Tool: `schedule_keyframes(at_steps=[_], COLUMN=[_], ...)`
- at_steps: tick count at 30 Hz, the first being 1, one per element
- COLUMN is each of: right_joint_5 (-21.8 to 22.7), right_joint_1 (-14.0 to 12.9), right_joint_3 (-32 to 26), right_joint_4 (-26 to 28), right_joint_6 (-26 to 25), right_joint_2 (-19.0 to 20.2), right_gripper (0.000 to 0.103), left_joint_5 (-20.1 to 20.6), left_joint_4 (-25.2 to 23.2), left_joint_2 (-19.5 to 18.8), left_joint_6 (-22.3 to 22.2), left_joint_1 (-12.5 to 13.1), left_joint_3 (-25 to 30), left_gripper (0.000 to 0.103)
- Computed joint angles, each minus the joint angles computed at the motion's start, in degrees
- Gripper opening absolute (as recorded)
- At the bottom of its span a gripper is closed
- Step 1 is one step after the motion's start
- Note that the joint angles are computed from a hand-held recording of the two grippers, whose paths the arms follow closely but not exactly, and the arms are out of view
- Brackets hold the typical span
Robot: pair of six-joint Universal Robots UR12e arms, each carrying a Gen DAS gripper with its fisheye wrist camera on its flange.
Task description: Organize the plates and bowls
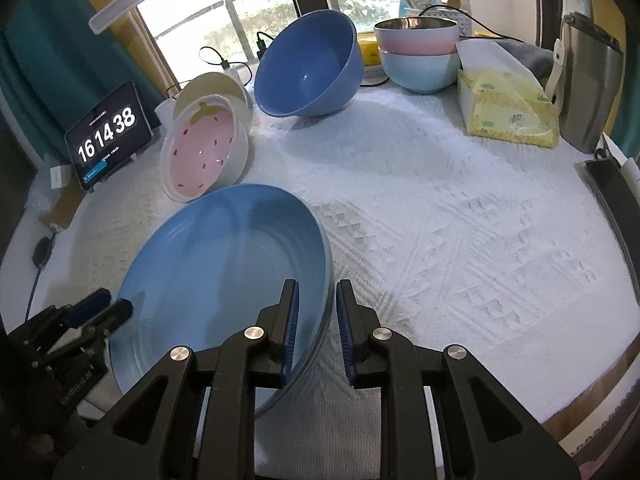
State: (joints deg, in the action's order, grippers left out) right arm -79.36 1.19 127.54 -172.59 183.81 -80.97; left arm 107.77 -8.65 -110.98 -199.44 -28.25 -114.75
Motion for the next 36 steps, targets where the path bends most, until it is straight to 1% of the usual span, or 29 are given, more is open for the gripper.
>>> schedule_keyframes(at_steps=[4, 11, 14, 16, 24, 26, 31, 32, 35, 36], right_joint_5=[-0.3, 1.4, 1.8, 2.3, 4.5, 6.0, 8.1, 8.2, 7.9, 7.8], right_joint_1=[0.1, -0.5, -0.7, -0.8, -1.1, -1.6, -2.1, -2.2, -2.0, -1.9], right_joint_3=[-0.4, -0.9, -1.2, -1.3, -1.8, -1.7, -1.4, -1.4, -1.4, -1.4], right_joint_4=[0.7, 1.7, 2.1, 2.2, 2.3, 2.0, 0.9, 1.0, 0.8, 0.7], right_joint_6=[0.3, 0.7, 0.9, 0.7, 0.6, 0.9, 2.0, 2.0, 1.6, 1.6], right_joint_2=[0.5, 0.9, 1.2, 1.4, 2.1, 2.3, 2.7, 2.8, 2.8, 2.8], right_gripper=[0.02, 0.022, 0.027, 0.028, 0.028, 0.028, 0.029, 0.029, 0.031, 0.033], left_joint_5=[-0.4, -1.4, -3.2, -4.6, -7.4, -8.8, -10.4, -10.5, -9.4, -9.7], left_joint_4=[1.1, 2.3, 3.0, 2.6, -1.3, -0.1, 1.9, 2.2, 1.6, 1.4], left_joint_2=[0.0, -0.6, -0.9, -1.1, -2.2, -2.4, -2.9, -3.1, -3.3, -3.3], left_joint_6=[-1.4, -2.2, -2.5, -2.8, -2.6, -2.8, -2.7, -2.6, -2.4, -2.8], left_joint_1=[0.7, 1.2, 1.8, 2.2, 2.8, 3.2, 3.6, 3.6, 3.4, 3.6], left_joint_3=[-0.2, 0.3, 0.4, 0.7, 2.2, 1.9, 1.8, 1.9, 2.4, 2.5], left_gripper=[0.037, 0.038, 0.046, 0.046, 0.046, 0.046, 0.046, 0.047, 0.055, 0.056])
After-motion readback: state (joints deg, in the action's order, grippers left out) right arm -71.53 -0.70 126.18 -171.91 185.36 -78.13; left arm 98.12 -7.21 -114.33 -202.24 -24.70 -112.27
